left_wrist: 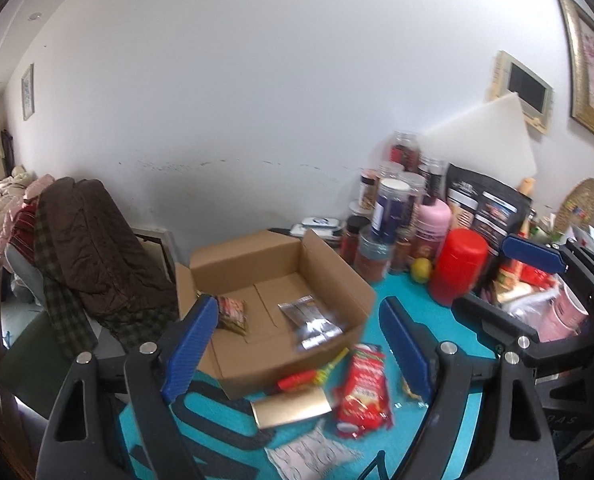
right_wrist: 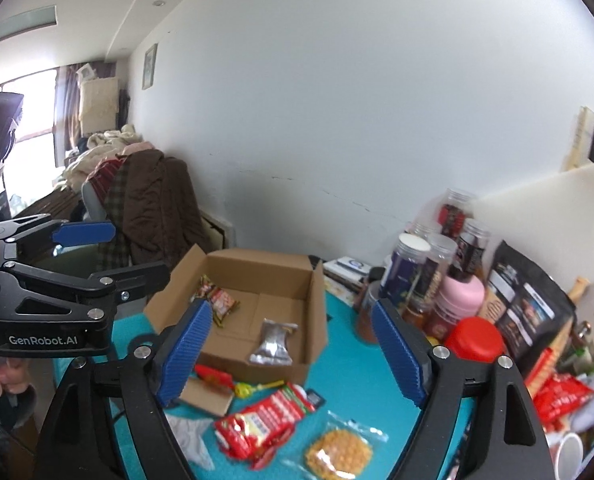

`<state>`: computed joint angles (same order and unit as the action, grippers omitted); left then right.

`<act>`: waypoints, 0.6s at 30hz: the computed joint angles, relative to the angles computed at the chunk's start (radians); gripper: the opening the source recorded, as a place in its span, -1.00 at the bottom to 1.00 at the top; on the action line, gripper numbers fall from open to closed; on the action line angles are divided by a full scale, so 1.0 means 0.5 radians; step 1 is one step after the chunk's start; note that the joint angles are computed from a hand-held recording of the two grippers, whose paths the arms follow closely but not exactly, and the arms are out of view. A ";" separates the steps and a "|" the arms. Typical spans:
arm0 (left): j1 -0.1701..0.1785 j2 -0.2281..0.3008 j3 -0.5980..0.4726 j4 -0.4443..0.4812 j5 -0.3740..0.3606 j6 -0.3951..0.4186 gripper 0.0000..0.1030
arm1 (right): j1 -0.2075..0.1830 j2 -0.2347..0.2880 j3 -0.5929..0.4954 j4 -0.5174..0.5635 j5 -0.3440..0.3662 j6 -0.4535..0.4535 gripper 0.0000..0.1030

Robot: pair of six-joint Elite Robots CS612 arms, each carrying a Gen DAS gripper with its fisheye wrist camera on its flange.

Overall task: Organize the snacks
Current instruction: 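Move both tools back toward the remaining snacks on the table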

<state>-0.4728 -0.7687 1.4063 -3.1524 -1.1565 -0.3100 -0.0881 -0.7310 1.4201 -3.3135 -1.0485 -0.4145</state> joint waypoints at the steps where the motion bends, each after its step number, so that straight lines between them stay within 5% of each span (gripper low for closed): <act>1: -0.005 -0.005 0.019 -0.008 -0.013 0.000 0.62 | -0.005 -0.007 0.022 -0.007 0.001 0.003 0.63; 18: -0.037 -0.011 0.208 -0.066 -0.214 -0.055 0.62 | -0.052 -0.032 0.272 0.002 -0.035 0.081 0.63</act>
